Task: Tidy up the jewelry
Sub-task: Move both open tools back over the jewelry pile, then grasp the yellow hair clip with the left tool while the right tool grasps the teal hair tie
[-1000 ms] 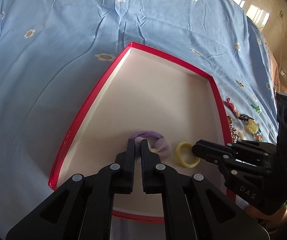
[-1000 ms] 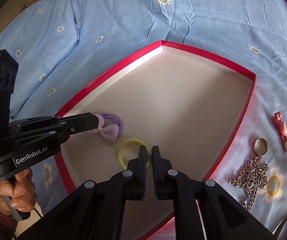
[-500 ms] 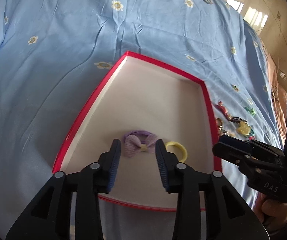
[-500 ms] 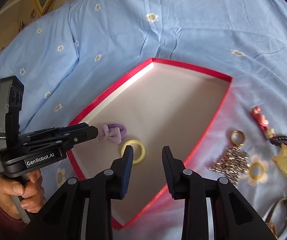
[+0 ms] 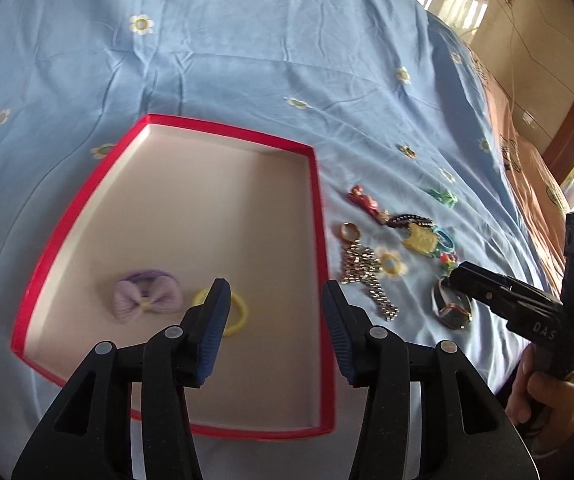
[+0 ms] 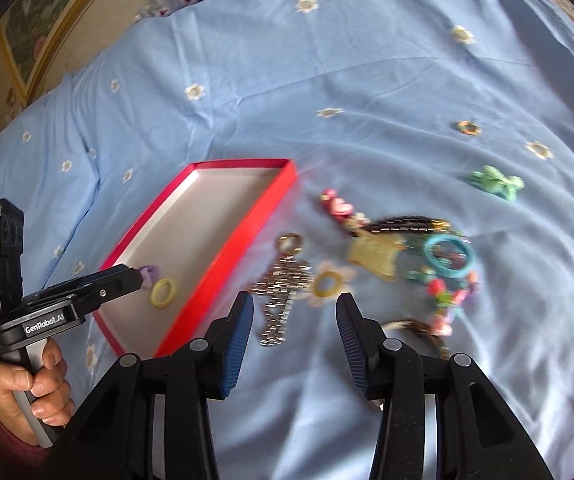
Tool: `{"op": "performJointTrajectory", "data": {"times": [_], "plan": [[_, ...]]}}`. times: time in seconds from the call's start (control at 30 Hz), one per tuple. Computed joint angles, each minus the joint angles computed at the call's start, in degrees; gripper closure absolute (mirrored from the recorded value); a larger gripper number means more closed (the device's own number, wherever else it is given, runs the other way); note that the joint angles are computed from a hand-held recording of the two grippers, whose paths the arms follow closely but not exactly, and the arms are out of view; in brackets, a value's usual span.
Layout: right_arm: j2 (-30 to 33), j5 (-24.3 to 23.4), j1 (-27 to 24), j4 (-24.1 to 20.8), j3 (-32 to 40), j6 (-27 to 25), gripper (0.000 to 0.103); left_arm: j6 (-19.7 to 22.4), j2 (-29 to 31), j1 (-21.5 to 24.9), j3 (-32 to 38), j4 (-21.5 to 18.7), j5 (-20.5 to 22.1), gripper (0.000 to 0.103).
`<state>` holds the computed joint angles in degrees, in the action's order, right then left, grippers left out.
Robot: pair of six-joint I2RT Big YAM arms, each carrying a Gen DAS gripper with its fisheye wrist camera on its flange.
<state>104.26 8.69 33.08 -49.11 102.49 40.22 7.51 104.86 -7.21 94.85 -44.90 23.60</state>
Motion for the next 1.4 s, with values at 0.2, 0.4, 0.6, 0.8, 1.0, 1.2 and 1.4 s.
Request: {"op": "performJointTrajectory", "data": {"times": [0.2, 0.4, 0.6, 0.8, 1.0, 1.2, 1.4], "plan": [[-4.61, 2.21, -1.25, 1.27, -6.15, 2.53, 0.057, 0.76, -0.03, -1.97, 0.31, -0.50, -0.35, 0.056], [-7.23, 3.23, -1.91, 2.09, -9.62, 3.67, 0.056, 1.37, 0.13, -3.46, 0.95, -1.04, -0.62, 0.054], [-8.44, 3.86, -2.45, 2.81, -11.40, 3.97, 0.056, 2.33, 0.47, -5.08, 2.02, -1.75, -0.46, 0.051], [-8.82, 4.06, -3.40, 3.05, -12.16, 3.96, 0.056, 3.04, 1.34, -6.89, 3.53, -2.56, -0.29, 0.049], [-8.76, 3.67, -4.79, 3.17, -12.38, 3.19, 0.057, 3.11, 3.15, -8.61, 5.90, -3.72, 0.06, 0.048], [-7.31, 1.99, -6.62, 2.39, -10.95, 1.36, 0.063, 2.92, 6.23, -10.36, 9.56, -5.44, 0.75, 0.047], [-4.89, -0.61, -8.16, 1.55, -8.84, -0.24, 0.069, 3.57, 9.44, -12.26, 13.15, -7.40, 0.37, 0.046]]}}
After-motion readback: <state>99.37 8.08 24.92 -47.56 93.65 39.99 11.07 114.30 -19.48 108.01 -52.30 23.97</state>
